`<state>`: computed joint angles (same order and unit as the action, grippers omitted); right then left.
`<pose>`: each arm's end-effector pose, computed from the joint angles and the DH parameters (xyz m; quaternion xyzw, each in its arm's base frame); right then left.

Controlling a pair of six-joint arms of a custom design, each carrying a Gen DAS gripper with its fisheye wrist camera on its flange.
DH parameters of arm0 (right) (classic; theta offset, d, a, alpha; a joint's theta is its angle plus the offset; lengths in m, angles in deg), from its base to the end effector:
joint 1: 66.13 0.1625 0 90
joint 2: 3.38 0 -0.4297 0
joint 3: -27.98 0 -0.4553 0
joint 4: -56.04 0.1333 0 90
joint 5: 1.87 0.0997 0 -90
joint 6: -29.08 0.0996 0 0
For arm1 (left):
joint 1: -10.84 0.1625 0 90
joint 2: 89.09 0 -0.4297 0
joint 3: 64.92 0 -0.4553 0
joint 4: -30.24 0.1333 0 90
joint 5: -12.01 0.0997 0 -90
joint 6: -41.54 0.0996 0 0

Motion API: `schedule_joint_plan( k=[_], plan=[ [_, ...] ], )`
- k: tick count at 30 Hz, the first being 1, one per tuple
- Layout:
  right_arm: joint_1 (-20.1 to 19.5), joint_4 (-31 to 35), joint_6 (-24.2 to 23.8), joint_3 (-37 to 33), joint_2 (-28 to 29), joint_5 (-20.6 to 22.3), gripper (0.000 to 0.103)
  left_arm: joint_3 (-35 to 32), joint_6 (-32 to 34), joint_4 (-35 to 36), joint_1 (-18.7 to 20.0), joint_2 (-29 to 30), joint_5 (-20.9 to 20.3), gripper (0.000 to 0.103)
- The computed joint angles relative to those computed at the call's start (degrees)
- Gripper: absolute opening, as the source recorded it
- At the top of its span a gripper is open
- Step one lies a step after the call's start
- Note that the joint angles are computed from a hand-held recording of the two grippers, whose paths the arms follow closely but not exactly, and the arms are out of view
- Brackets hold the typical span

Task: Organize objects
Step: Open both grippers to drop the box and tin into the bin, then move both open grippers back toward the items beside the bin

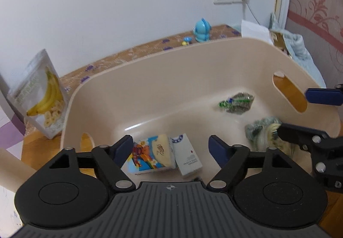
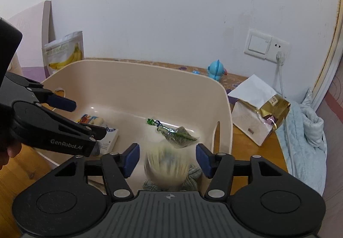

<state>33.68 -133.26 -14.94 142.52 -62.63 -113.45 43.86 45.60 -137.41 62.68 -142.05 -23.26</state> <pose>0.2000 -0.5896 0.1602 0.3497 -0.8439 0.3007 0.2742 -0.2196 -0.6268 0.1125 0.2329 0.8449 -0.2931 0.3822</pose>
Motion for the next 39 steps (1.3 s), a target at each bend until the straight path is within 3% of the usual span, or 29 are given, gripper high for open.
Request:
schedule_joint_plan(
  k=[1,5,7,13,39],
  plan=[
    [0.1,-0.5,0.0,0.2,-0.3,0.2,0.075,0.2,0.0,-0.7,-0.3,-0.2,0.3,0.082],
    [0.3,-1.8,1.0,1.3,-1.9,1.5,0.083,1.5,-0.7,-3.0,-1.2,-1.6,0.5,0.084],
    [0.4,-2.2,1.7,1.9,-2.9,2.2,0.094,2.5,-0.7,-4.7,-1.9,-2.6,0.6,0.086],
    [0.7,-3.3,2.3,4.1,-5.7,3.3,0.103,5.3,-0.5,-8.7,-4.3,-5.1,2.4,0.091],
    [0.6,-4.0,1.0,15.2,-14.8,3.2,0.103,23.6,-9.4,-9.6,-11.6,-18.9,7.2,0.092]
  ],
)
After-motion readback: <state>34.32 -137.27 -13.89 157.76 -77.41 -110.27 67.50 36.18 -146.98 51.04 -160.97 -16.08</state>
